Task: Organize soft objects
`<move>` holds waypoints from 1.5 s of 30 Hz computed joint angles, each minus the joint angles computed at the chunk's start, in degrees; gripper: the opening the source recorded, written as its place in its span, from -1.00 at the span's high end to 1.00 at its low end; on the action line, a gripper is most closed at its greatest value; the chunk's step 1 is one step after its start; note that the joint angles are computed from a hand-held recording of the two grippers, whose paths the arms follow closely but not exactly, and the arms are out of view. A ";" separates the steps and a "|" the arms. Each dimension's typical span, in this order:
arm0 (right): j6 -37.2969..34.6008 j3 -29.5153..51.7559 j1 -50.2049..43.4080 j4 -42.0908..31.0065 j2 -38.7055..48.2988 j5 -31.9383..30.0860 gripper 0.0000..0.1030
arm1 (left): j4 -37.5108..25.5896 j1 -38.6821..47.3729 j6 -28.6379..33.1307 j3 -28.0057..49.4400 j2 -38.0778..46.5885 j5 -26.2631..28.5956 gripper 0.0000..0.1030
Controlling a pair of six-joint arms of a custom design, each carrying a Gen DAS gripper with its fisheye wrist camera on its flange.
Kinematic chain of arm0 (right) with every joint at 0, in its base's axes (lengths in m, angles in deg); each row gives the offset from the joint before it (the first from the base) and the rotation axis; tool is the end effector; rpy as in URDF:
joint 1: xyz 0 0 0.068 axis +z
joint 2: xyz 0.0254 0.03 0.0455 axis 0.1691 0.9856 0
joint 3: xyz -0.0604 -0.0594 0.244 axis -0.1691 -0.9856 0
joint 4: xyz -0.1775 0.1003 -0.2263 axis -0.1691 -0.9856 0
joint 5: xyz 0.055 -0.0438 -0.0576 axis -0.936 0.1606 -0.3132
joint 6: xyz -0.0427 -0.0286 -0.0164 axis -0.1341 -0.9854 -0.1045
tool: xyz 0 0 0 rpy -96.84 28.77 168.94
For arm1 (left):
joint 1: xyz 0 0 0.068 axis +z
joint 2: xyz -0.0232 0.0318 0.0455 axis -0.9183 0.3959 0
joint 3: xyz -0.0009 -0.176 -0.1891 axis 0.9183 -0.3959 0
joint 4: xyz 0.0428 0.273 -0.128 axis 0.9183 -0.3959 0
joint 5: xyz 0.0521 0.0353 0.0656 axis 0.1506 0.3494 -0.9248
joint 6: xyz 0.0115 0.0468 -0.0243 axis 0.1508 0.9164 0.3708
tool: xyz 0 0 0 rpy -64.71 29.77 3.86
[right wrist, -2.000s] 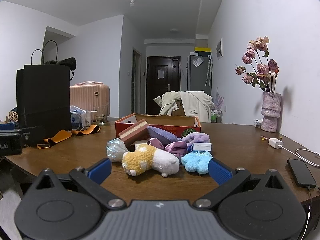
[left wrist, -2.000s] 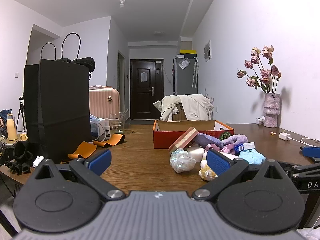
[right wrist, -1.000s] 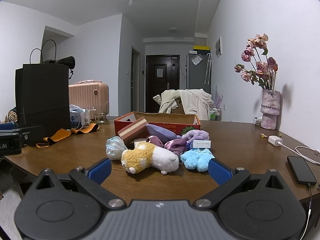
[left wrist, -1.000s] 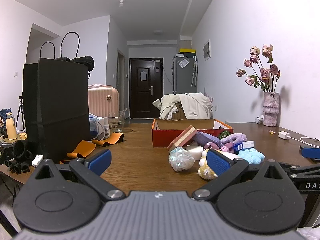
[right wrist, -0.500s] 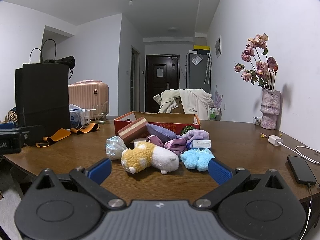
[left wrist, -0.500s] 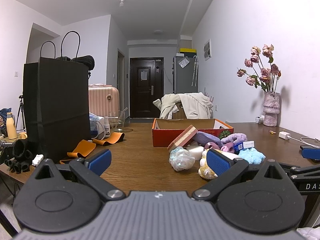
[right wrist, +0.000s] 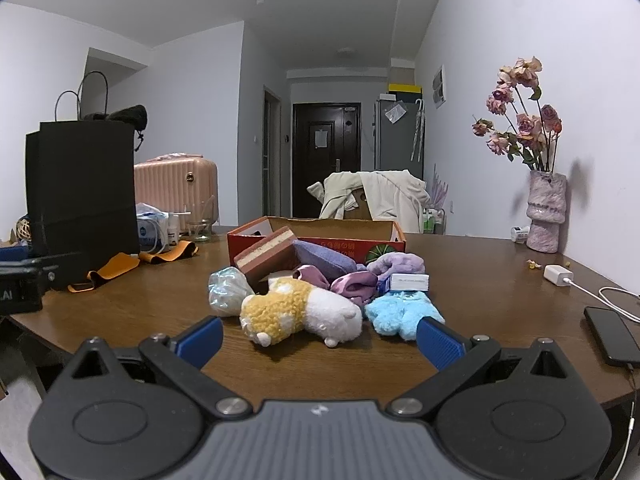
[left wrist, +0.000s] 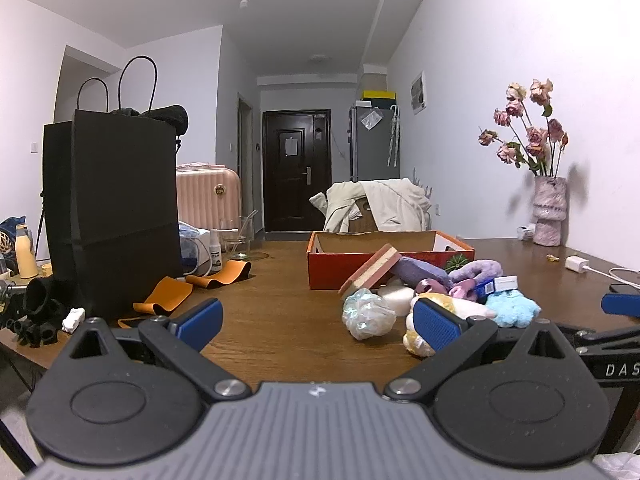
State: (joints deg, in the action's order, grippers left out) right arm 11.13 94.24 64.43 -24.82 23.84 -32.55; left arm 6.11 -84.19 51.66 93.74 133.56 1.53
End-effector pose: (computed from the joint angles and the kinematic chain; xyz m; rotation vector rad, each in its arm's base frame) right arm 0.2009 0.2358 0.0575 0.0034 1.8513 0.0164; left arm 0.2167 -0.0610 0.0700 0.1137 1.7615 -0.0548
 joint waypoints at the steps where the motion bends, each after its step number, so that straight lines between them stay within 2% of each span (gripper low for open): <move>1: -0.50 0.29 -0.80 0.91 0.53 -0.63 -1.00 | -0.62 0.22 0.00 0.89 0.65 0.30 -1.00; 4: -0.35 1.42 -3.55 1.24 1.33 -3.10 -1.00 | -2.46 1.64 -0.08 4.46 3.71 2.73 -1.00; 7: -0.62 3.03 -7.00 1.09 2.12 -6.43 -1.00 | -8.59 3.20 -1.29 9.75 6.23 5.90 -1.00; 9: -1.50 4.38 -9.20 0.58 2.53 -8.72 -1.00 | -10.19 4.24 -1.02 13.02 8.84 8.31 -1.00; 13: -3.96 9.44 -13.95 -1.37 4.67 -14.15 -1.00 | -13.18 4.94 -1.85 22.48 16.79 8.18 -1.00; 16: -5.70 15.78 -18.39 -4.18 7.79 -21.45 -1.00 | -20.37 6.96 -3.78 32.54 22.79 12.89 -1.00; 18: -6.96 21.43 -21.53 -6.46 10.81 -26.82 -0.97 | -27.40 8.56 -6.76 40.58 26.90 17.07 -1.00; 20: -7.58 28.28 -24.75 -9.25 14.36 -32.15 -0.94 | -33.70 9.55 -9.21 48.62 31.32 19.10 -1.00; 22: -7.44 36.00 -27.50 -13.50 18.18 -37.05 -0.82 | -37.87 10.20 -10.80 55.48 35.51 19.98 -0.96; 29: -7.01 63.78 -32.29 -28.72 33.62 -47.82 -0.69 | -48.95 11.66 -15.39 72.84 46.16 25.93 -0.67; 31: -6.47 70.47 -32.74 -32.31 37.79 -50.27 -0.60 | -51.48 11.83 -16.06 76.34 48.30 27.26 -0.60; 33: -6.26 75.49 -32.81 -35.28 41.02 -51.01 -0.54 | -53.65 11.90 -16.64 79.34 50.32 28.67 -0.40; 34: -6.29 77.80 -32.82 -36.63 42.55 -51.25 -0.42 | -54.65 12.02 -16.83 80.62 51.21 29.51 -0.36; 37: -5.72 81.73 -32.96 -39.10 45.30 -52.76 -0.13 | -55.84 12.11 -17.63 82.91 53.11 30.87 -0.26; 38: -5.66 82.63 -32.96 -39.70 45.91 -53.00 -0.08 | -55.86 12.19 -17.70 83.36 53.58 31.44 -0.16; 40: -5.86 83.88 -32.87 -40.70 46.81 -52.97 0.13 | -56.22 12.20 -17.78 84.22 54.19 32.05 -0.03; 42: -5.64 84.75 -32.94 -41.14 47.47 -54.04 0.16 | -56.55 12.28 -18.04 84.91 54.68 33.51 0.13; 45: -5.91 84.71 -32.81 -41.50 47.41 -54.76 0.18 | -54.79 12.16 -18.36 84.22 54.33 34.80 0.25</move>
